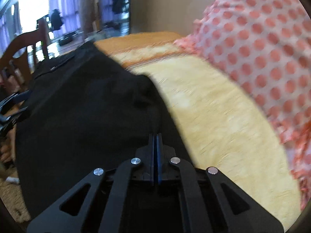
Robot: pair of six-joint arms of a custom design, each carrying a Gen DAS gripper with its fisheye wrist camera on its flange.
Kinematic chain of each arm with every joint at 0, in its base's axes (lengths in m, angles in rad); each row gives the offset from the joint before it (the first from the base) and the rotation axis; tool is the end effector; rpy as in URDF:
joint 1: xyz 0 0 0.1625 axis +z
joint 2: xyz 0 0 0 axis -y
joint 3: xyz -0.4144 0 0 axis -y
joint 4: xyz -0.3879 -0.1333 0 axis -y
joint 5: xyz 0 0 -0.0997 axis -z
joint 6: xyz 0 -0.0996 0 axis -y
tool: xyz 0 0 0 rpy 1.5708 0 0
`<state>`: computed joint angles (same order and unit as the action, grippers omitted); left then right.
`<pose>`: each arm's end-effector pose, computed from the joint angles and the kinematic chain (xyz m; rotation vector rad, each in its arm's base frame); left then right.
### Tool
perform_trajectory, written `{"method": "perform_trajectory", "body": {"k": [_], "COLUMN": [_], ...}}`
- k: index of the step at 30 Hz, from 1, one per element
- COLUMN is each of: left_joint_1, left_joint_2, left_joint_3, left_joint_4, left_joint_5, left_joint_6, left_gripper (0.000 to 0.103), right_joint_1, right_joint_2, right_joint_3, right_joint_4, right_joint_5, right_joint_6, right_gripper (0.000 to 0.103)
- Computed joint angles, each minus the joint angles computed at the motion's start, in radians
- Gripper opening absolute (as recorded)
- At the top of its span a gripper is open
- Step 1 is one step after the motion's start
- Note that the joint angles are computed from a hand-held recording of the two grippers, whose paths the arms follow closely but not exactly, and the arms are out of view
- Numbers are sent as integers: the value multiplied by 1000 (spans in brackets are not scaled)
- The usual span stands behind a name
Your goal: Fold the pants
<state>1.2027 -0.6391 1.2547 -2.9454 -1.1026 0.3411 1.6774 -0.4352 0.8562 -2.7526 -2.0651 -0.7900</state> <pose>-0.1154 -0.7945 0.1898 0.6480 2.4381 -1.0096 0.1773 -0.8484 0.1839 0.8047 -2.2200 0.6865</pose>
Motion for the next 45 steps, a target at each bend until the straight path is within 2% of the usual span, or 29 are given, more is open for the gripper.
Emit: {"method": "perform_trajectory", "body": {"k": [2,5,6,8,9,10,11,12,13,15,16,18,19,21,23,25,27,29,31,32,36,38,39,40,41,43,45], "left_joint_1": [1,-2,-3,-4,-4,-1,4,12,24,31,28,16,4,-14,-29,-35,-32,-18,-7,-7,-7,-13,-19,-23,-27,-31,-30], "left_joint_2": [-1,3,4,5,1,-6,-17,-31,-48,-68,-72,-72,-67,-52,-27,6,23,38,38,37,39,48,53,57,63,69,68], "left_joint_3": [0,-2,-4,-2,-1,-1,1,5,9,23,29,34,33,25,4,-43,-72,-106,-104,-106,-101,-99,-92,-88,-92,-92,-97], "left_joint_4": [3,1,1,-1,7,20,33,42,46,15,-16,-56,-70,-74,-59,28,97,186,171,179,167,151,131,117,114,102,109], "left_joint_5": [-1,10,14,18,13,-2,-31,-71,-127,-170,-168,-158,-146,-143,-106,-65,-36,-15,-40,-41,-41,-17,7,28,41,62,57], "left_joint_6": [-4,-2,0,10,10,-2,-22,-44,-72,-95,-92,-58,-20,45,86,84,57,-9,-17,-28,-44,-23,-1,16,24,35,25], "left_gripper": [101,101,101,101,101,101,99,97,96,96,95,95,95,96,96,96,96,96,97,98,101,101,101,101,101,101,101], "right_joint_1": [5,2,1,-3,-10,-15,-22,-29,-38,-53,-64,-73,-69,-57,-38,-31,-36,-50,-68,-74,-110,-143,-163,-194,-224,-287,-337], "right_joint_2": [26,63,55,13,-36,-78,-127,-178,-241,-336,-392,-440,-454,-456,-440,-435,-454,-508,-571,-595,-686,-722,-734,-756,-779,-844,-899], "right_joint_3": [-28,-86,-74,-33,17,67,127,192,277,411,499,590,639,701,753,805,883,958,1024,1051,1129,1131,1114,1096,1086,1094,1112], "right_joint_4": [-31,55,38,3,-21,-52,-85,-119,-164,-201,-207,-206,-216,-238,-268,-296,-398,-419,-454,-509,-825,-1006,-1054,-1074,-1052,-912,-792], "right_joint_5": [-48,-124,-116,-117,-103,-88,-68,-49,-23,36,98,163,172,171,122,62,67,105,110,78,-135,-285,-342,-412,-446,-450,-415], "right_joint_6": [-29,-3,4,74,137,181,228,274,319,373,392,387,371,320,263,230,191,225,291,311,402,399,381,372,381,473,568], "right_gripper": [1,2,2,3,6,19,42,54,60,59,56,54,54,54,54,55,56,56,56,56,56,56,56,56,55,50,49]}}
